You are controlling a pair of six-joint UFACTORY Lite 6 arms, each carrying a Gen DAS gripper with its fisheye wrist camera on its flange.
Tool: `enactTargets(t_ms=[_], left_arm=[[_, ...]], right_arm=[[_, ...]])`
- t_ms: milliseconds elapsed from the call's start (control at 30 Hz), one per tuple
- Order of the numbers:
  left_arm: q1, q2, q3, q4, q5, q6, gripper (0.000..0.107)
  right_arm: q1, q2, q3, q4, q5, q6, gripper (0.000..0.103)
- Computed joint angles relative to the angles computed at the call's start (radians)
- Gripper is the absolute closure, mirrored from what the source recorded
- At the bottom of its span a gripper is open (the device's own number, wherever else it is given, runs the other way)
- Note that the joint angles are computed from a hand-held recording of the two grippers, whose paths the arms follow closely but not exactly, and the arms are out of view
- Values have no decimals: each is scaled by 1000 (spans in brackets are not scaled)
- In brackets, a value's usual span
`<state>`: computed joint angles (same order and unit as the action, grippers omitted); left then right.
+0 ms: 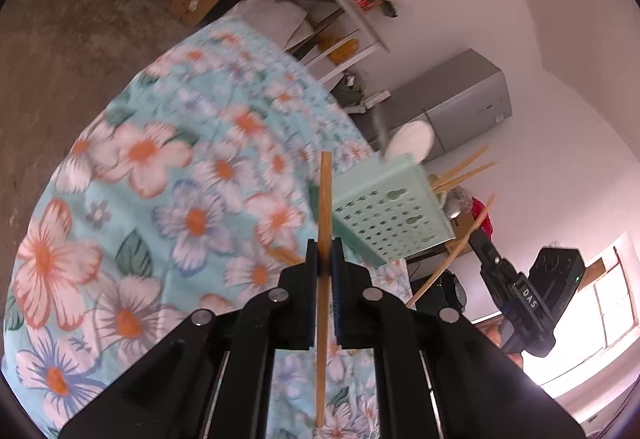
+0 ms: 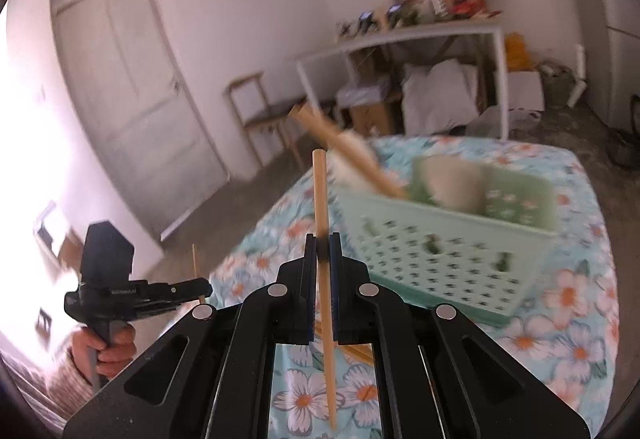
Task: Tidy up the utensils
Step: 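Lower the chopstick into the holder and open the left tool while the right holds its chopstick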
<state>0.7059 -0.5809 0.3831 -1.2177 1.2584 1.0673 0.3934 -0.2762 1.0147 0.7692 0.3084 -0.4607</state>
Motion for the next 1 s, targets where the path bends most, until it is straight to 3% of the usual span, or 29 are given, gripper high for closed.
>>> enactTargets(t_ms=[200, 467, 567, 767, 1000], left_arm=[[-93, -117, 101, -76, -2, -81, 102], [-373, -80, 411, -227, -198, -161, 102], [-520, -38, 518, -267, -322, -160, 102], [-827, 91, 725, -219, -662, -146, 102], [-1047, 281, 870, -146, -1015, -90, 102]], right_arm=[[-104, -175, -152, 201, 18, -156, 99], [-256, -291, -220, 491, 122, -398, 99], [-306, -305, -233, 544, 169, -457, 99], [-371, -367, -277, 562, 246, -462, 99], [-475, -402, -298, 579, 359, -493, 99]])
